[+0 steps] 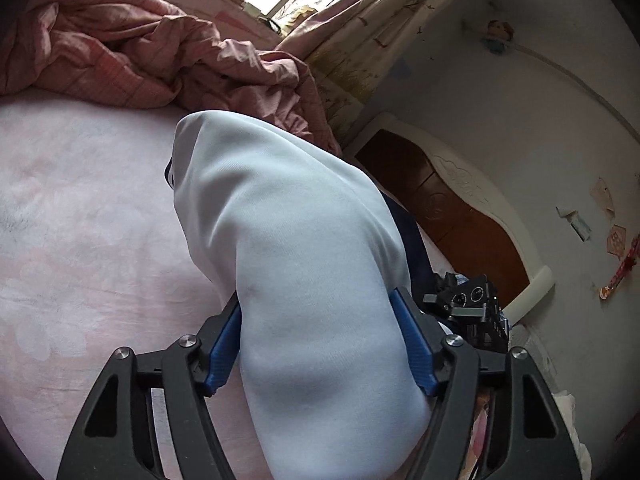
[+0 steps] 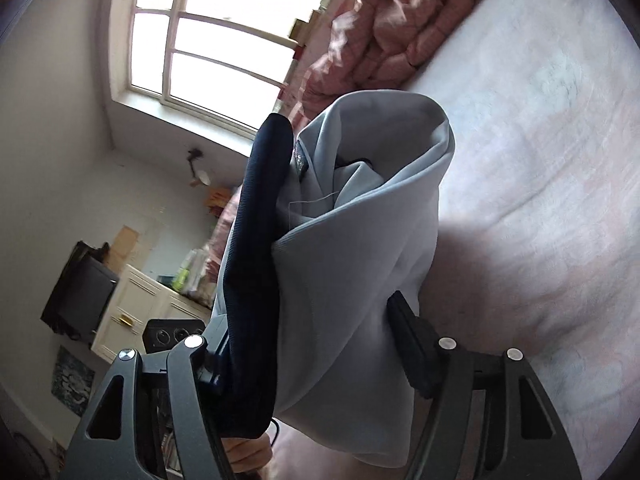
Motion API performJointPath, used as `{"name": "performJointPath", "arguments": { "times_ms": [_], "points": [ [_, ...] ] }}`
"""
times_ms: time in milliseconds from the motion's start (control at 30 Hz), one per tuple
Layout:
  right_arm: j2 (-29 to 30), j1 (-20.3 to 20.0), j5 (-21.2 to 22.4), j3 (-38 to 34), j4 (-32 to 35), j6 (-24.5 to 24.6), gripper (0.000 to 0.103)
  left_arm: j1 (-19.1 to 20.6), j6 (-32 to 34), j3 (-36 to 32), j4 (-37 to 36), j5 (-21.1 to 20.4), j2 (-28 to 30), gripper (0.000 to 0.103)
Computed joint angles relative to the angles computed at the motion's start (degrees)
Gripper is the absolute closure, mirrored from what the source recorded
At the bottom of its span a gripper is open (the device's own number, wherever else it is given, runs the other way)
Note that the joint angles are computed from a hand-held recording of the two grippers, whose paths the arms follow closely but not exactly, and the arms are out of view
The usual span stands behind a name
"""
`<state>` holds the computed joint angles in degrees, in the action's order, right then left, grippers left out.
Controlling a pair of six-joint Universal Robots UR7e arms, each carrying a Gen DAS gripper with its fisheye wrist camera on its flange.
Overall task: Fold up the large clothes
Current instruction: 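Grasp the folded jacket bundle with both grippers and lift it, then place the jacket bundle on the dark clothes stack and open both grippers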
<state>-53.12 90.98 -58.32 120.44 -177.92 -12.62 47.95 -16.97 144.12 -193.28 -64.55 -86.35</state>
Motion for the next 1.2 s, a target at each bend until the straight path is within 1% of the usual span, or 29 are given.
{"name": "performJointPath", "arguments": {
  "times_ms": [67,100,133,200,267,367,400,467,567,667,733,767,800,833,867,900,933,967,1000,1033,1067,1100,1167,1200],
  "points": [
    [-4.3,0.4,-0.9,1.4,0.7,0.0,0.034,-4.4,-1.1,-1.6,-0.2,3.3,2.3,0.034],
    [-6.9,0.5,-1.2,1.6,1.8,0.2,0.034,-6.2,-1.4,-2.9,-0.4,4.2,4.1,0.034],
    [-9.8,0.2,-1.4,1.8,3.7,-0.2,0.034,-7.6,-1.6,-4.4,-0.9,4.3,6.0,0.034],
    [-16.1,-0.8,-1.4,2.0,8.3,-1.7,0.034,-9.8,-1.3,-8.4,-1.5,3.2,10.8,0.034],
    [-23.6,-2.9,-1.6,1.6,14.9,-3.7,0.034,-11.3,-0.6,-13.5,-1.5,0.7,16.5,0.034],
    [-33.9,-6.3,-2.8,-0.4,24.2,-7.5,0.035,-12.2,1.2,-22.2,-2.8,-5.3,26.3,0.034],
    [-37.0,-7.7,-3.3,-1.6,26.2,-8.4,0.034,-12.2,1.7,-26.0,-2.3,-7.3,29.8,0.034],
    [-40.9,-10.1,-3.9,-3.8,27.6,-8.3,0.034,-12.3,2.0,-34.1,-0.5,-11.0,36.6,0.034],
    [-44.7,-14.9,-3.4,-8.1,29.3,-7.9,0.034,-12.0,2.4,-47.1,3.8,-16.6,46.5,0.034],
    [-47.4,-20.9,-0.9,-10.4,28.8,-8.1,0.034,-11.6,4.4,-58.5,8.7,-22.7,55.1,0.034],
    [-48.6,-25.5,1.4,-11.2,28.1,-7.4,0.035,-11.0,7.6,-64.8,12.8,-26.1,60.1,0.034],
    [-48.7,-28.3,3.1,-11.7,28.1,-6.1,0.035,-10.6,7.9,-67.8,15.3,-27.1,62.5,0.034],
    [-48.5,-30.1,3.4,-12.1,28.2,-5.1,0.035,-10.3,7.1,-70.3,17.8,-27.7,64.7,0.034],
    [-47.8,-31.5,1.3,-12.7,27.7,-4.7,0.035,-9.7,6.3,-73.0,21.1,-28.1,67.0,0.034],
    [-46.8,-31.9,-1.8,-13.1,26.6,-4.0,0.035,-9.3,5.3,-74.8,23.6,-27.5,68.9,0.032],
    [-45.8,-32.5,-5.2,-13.3,25.9,-2.8,0.035,-9.1,4.3,-75.4,24.7,-25.8,70.4,0.031],
    [-45.2,-33.7,-6.6,-13.5,25.8,-1.8,0.035,-8.8,4.0,-76.1,25.1,-24.1,71.8,0.022],
    [-44.4,-35.0,-6.9,-13.2,24.4,-1.0,0.037,-8.3,4.0,-76.7,24.3,-23.2,73.0,0.009],
    [-43.7,-35.8,-6.4,-12.9,23.1,-0.9,0.036,-7.9,3.2,-76.8,23.2,-22.8,73.7,0.004],
    [-43.1,-36.5,-5.1,-12.7,22.3,-1.5,0.034,-7.6,2.0,-76.6,22.0,-22.7,74.0,0.001],
    [-42.8,-36.6,-4.7,-12.6,22.1,-2.2,0.032,-7.8,1.8,-76.1,21.3,-22.1,73.9,0.001],
    [-42.7,-36.1,-5.6,-12.2,21.1,-2.9,0.032,-8.3,2.9,-75.0,20.7,-20.2,73.3,0.000],
    [-43.2,-34.7,-8.7,-11.1,18.4,-4.7,0.031,-10.2,5.5,-72.4,19.9,-14.5,71.6,0.000],
    [-43.6,-33.9,-10.8,-10.7,16.9,-5.7,0.027,-11.0,5.9,-71.1,19.8,-12.1,70.5,0.000]
  ]
}}
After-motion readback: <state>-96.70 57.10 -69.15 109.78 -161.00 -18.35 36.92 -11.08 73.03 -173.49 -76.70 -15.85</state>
